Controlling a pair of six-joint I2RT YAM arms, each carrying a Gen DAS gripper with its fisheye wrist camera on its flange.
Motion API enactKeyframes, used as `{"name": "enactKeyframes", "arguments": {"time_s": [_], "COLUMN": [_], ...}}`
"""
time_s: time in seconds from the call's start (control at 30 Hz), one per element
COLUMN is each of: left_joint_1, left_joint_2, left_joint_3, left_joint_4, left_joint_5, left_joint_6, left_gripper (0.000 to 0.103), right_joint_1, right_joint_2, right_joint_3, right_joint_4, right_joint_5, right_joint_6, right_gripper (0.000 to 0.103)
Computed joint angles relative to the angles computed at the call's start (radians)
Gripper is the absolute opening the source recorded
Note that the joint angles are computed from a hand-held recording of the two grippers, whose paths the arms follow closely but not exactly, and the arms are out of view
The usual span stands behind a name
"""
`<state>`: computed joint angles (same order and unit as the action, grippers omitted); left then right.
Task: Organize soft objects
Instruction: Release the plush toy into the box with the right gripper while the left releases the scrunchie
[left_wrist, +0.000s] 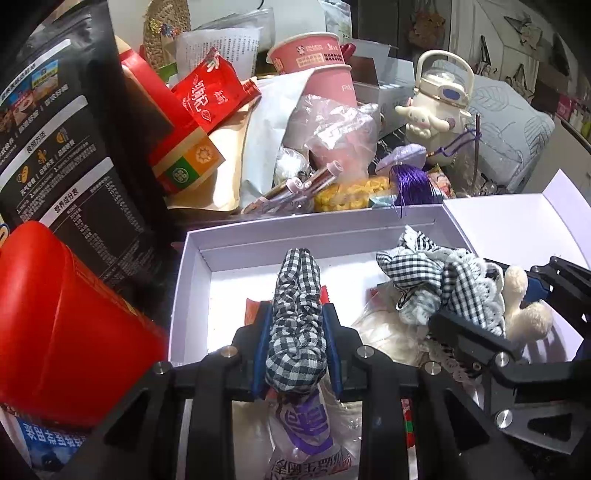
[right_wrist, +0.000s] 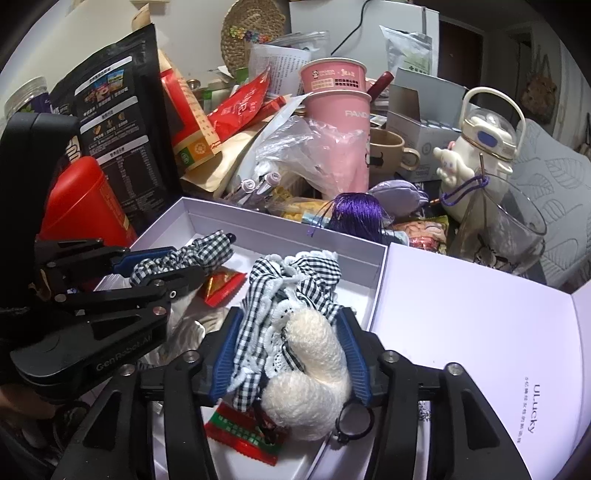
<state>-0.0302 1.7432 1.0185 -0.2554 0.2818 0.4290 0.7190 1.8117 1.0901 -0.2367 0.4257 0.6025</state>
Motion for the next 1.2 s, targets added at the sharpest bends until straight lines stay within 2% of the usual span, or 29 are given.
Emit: {"name": "enactKeyframes", "arguments": {"time_s": [0.03,0.13,0.23,0.53,0.57,0.67,0.7,1.2], "left_joint_1": [0.003,0.011,0.012,0.005,0.003,0.001,0.000,-0.017], "left_joint_2": [-0.004,-0.014,-0.015,-0.057,-0.066,-0.088,-0.092,-0.188], "left_joint_3": [-0.001,0.001,0.012,0.002,-0.006,-0.026,-0.031,-0.078], "left_joint_4": [0.001,-0.006,-0.026,-0.063,-0.058,-0.049,-0.044,-0.033], "left_joint_5": [0.003,0.016,0.026,0.036,0.036,0.038,0.036,0.014], "left_joint_6": [-0.002,-0.003,-0.001,-0.010,-0.011,-0.017,-0.025,-0.056], "left_gripper": [0.026,0.026,0.026,0.028,0.032,0.060,0.066,0.067], "right_joint_1": [-0.003,-0.008,-0.005,0.006,0.009,0.019,0.025,0.067], "right_joint_2": [-0.001,-0.014,-0.024,-0.072,-0.082,-0.103,-0.110,-0.190], "right_joint_3": [0.001,-0.008,-0.009,-0.018,-0.021,-0.025,-0.028,-0.093], "right_joint_4": [-0.007,-0.005,-0.016,-0.051,-0.057,-0.073,-0.076,-0.098], "right_joint_5": [0.000,-0.011,0.002,0.033,0.042,0.065,0.081,0.132], "right_joint_6": [0.010,0.015,0.016,0.044,0.048,0.052,0.057,0.109], "right_gripper": [0.061,0.062,0.067,0.067,0.067,0.067,0.067,0.067]}}
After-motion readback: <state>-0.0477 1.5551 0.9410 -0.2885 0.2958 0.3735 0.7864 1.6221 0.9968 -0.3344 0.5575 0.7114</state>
